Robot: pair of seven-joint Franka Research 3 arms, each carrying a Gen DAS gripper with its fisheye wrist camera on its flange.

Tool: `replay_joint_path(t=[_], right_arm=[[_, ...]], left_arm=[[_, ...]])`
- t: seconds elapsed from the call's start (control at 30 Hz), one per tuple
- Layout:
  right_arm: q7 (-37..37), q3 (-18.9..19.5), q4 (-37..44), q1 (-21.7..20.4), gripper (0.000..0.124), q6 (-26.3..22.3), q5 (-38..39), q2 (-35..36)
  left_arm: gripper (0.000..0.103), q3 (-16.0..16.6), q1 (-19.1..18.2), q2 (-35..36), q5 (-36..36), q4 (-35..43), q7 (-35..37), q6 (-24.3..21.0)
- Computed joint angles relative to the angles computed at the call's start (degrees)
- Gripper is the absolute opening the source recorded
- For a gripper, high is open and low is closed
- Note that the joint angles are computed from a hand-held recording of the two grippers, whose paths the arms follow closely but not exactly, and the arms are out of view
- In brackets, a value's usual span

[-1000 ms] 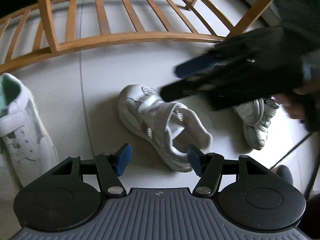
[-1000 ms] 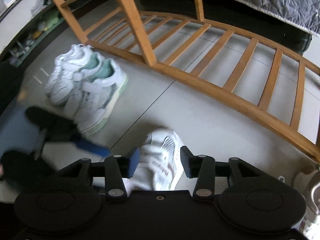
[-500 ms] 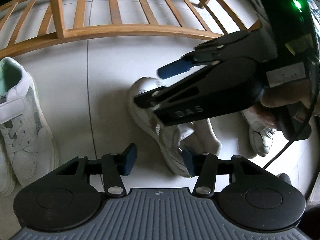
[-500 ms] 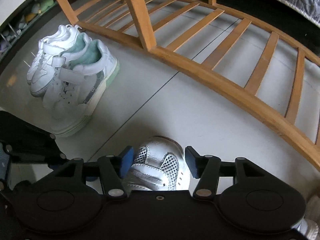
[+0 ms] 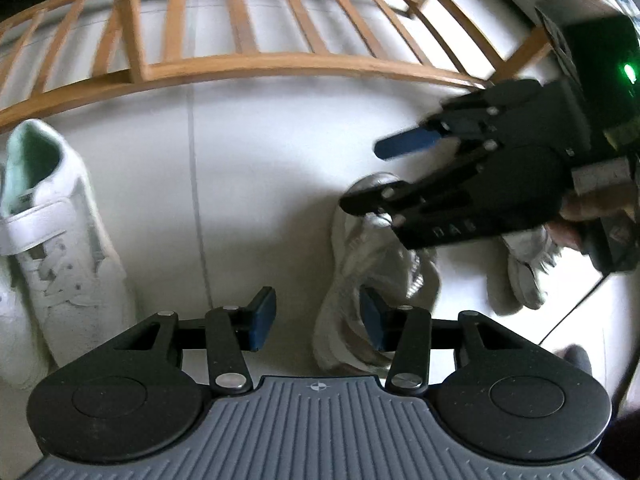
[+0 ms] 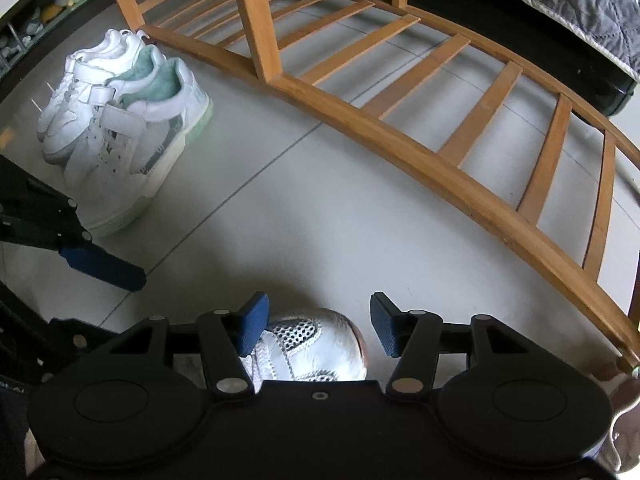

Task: Organize scattered shoes
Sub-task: 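Lift the mesh sneaker with the right gripper while the left gripper approaches its heel, then grasp the mesh sneaker heel with the left gripper while the right gripper holds its toe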

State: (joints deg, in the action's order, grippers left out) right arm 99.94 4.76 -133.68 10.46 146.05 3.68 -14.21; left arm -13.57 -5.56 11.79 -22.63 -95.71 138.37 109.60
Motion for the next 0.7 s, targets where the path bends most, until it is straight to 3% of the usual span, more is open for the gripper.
replay_joint_path(t=[0.13, 0.3, 0.47, 0.7], right_arm=[[0.1, 0.1, -0.2, -0.2, 0.060, -1.0, -0.7, -0.6], [0.3, 0.4, -1.4, -0.5, 0.064, -2.9, -1.7, -2.3], [-0.1, 0.5, -3.1, -0.2, 0.064, -4.5, -1.5, -4.4], [-2.5, 1.3, -5.3, 0.6, 0.065, -6.0, -1.3, -8.2]], left_arm=[[0.046, -0.1, -0.1, -0.3, 0.5, -0.5, 1.6, -0.3], [0.033, 0.0, 0.0, -0.4, 0.2, -0.7, 1.6, 0.9], [0.032, 0.1, 0.0, -0.8, 0.4, -1.4, 2.3, 2.7], [0.032, 0.3, 0.1, -0.7, 1.2, -0.8, 3.7, 0.9]])
